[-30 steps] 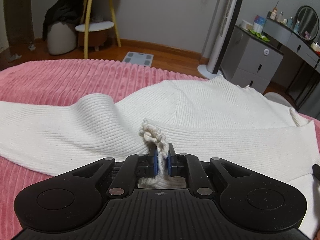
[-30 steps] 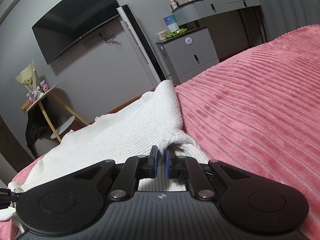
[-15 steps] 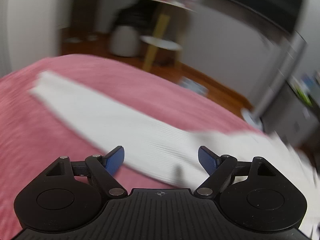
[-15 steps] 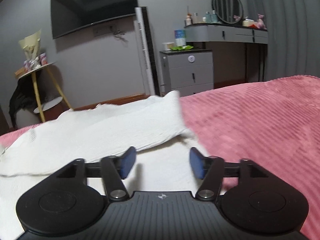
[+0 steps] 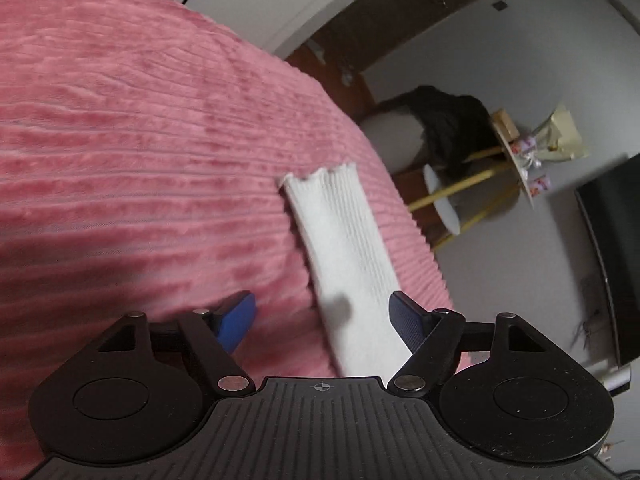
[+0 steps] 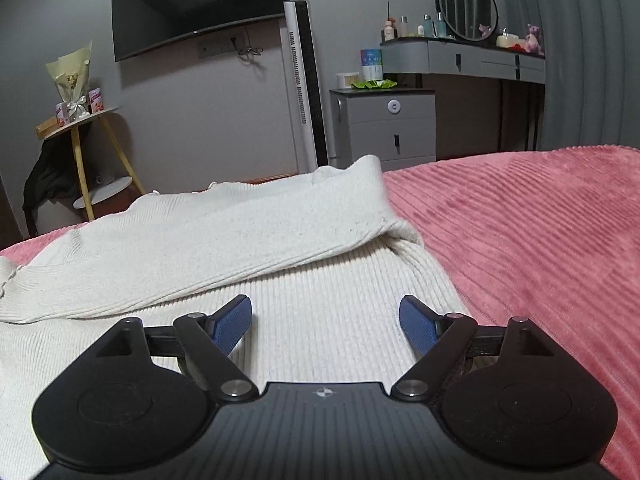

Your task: Fold small clothes

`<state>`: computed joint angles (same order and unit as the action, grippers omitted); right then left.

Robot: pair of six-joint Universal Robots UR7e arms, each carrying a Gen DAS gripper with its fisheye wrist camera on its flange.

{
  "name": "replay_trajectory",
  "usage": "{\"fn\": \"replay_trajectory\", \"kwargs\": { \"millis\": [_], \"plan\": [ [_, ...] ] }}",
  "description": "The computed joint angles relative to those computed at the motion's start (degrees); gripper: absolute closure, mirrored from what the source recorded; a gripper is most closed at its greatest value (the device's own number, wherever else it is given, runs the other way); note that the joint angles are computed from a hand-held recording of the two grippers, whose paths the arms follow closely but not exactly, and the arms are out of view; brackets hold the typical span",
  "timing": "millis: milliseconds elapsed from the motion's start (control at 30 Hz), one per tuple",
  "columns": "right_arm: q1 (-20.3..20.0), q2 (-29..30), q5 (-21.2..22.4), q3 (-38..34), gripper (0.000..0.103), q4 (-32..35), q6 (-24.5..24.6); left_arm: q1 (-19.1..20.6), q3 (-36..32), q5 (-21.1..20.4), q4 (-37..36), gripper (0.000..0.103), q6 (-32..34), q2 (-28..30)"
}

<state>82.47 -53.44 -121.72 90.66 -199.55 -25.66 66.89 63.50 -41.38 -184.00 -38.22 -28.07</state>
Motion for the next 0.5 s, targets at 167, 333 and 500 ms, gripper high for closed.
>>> {"fn": "replay_trajectory", "kwargs": {
  "millis": [167, 333, 500],
  "plan": [
    [0.33, 0.92, -0.97, -0.64, 0.017, 0.18, -1.0, 0.77, -0.84, -3.21, -1.7, 0.042, 0.08, 0.59],
    [0.23, 0.88, -0.61, -0.8, 0.014, 0.95, -0.76, 1.64, -1.66, -6.25, -0.95, 0.055, 1.69, 1.15],
    [0.24, 0.91, -0.45, -0.82, 0.013, 1.16, -0.5, 2.13, -3.22, -7.41, -1.38, 0.062, -0.56, 1.97]
  ]
}}
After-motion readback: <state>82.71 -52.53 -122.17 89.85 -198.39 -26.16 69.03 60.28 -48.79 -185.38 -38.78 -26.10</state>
